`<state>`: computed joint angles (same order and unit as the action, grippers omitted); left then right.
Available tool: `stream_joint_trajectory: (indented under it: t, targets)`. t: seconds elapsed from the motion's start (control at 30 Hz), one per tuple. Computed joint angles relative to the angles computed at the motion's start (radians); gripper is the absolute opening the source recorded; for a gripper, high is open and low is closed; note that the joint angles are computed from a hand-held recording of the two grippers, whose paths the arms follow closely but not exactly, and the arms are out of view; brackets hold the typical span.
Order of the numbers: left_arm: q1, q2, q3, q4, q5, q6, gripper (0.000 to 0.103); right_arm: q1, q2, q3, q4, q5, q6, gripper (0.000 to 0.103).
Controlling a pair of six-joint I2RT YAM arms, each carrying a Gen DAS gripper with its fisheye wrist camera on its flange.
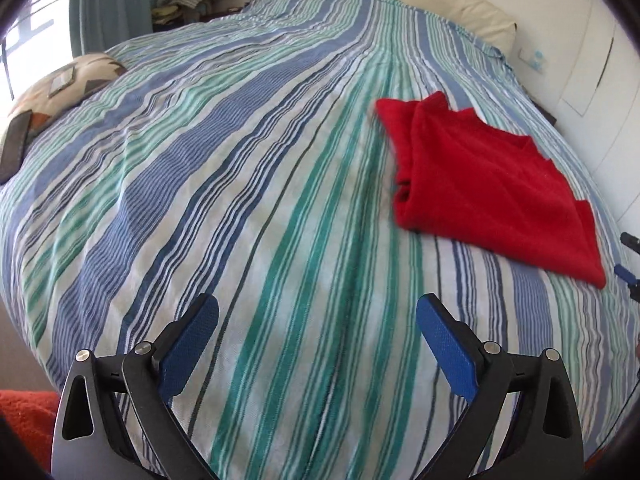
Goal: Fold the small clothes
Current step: 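Open both tools to release the folded sweater, then grasp the folded sweater edge with the right tool and fold it over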
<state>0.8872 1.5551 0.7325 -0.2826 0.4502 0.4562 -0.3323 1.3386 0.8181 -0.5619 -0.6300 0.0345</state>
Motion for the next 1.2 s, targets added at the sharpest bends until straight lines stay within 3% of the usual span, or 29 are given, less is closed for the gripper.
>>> stream_joint_trajectory:
  t: [0.13,0.17,0.23,0.3,0.37,0.53,0.63,0.77,0.83,0.87,0.97,1.13,1.2]
  targets:
    - [0.019,0.033,0.022,0.015,0.030,-0.016,0.099,0.071,0.212,0.052,0.093,-0.011,0.076,0.084]
    - [0.020,0.037,0.023,0.023,0.028,-0.018,0.099,0.101,0.237,0.052,0.112,0.010,0.084,0.089]
    - [0.019,0.054,0.037,0.018,0.023,-0.027,0.099,0.157,0.220,0.033,0.166,0.037,0.106,0.086]
    - [0.023,0.080,0.060,0.005,0.028,-0.045,0.099,0.205,0.275,0.100,0.089,-0.019,0.085,0.014]
    - [0.029,0.100,0.087,-0.010,0.040,-0.062,0.099,0.296,0.239,0.143,0.033,0.120,0.100,0.014]
    - [0.056,0.139,0.152,-0.053,0.067,-0.077,0.099,0.585,0.118,0.306,-0.023,0.303,0.203,0.013]
    - [0.071,0.169,0.191,-0.073,0.075,-0.089,0.099,0.806,0.221,0.479,-0.055,0.391,0.253,0.013]
    - [0.095,0.188,0.214,-0.073,0.084,-0.106,0.099,1.028,0.404,0.612,-0.001,0.492,0.312,0.013]
    - [0.098,0.191,0.215,-0.061,0.077,-0.107,0.099,1.092,0.509,0.655,0.049,0.503,0.365,0.014]
    - [0.098,0.191,0.212,-0.054,0.071,-0.105,0.099,1.114,0.565,0.684,0.059,0.493,0.371,0.021]
    - [0.104,0.200,0.217,-0.050,0.062,-0.102,0.099,1.136,0.698,0.782,-0.004,0.340,0.343,0.074]
    - [0.123,0.225,0.260,-0.087,0.090,-0.112,0.099,1.077,0.459,0.552,0.183,0.176,0.340,0.076]
    - [0.123,0.235,0.275,-0.101,0.099,-0.120,0.099,1.038,0.384,0.513,0.190,0.252,0.353,0.080]
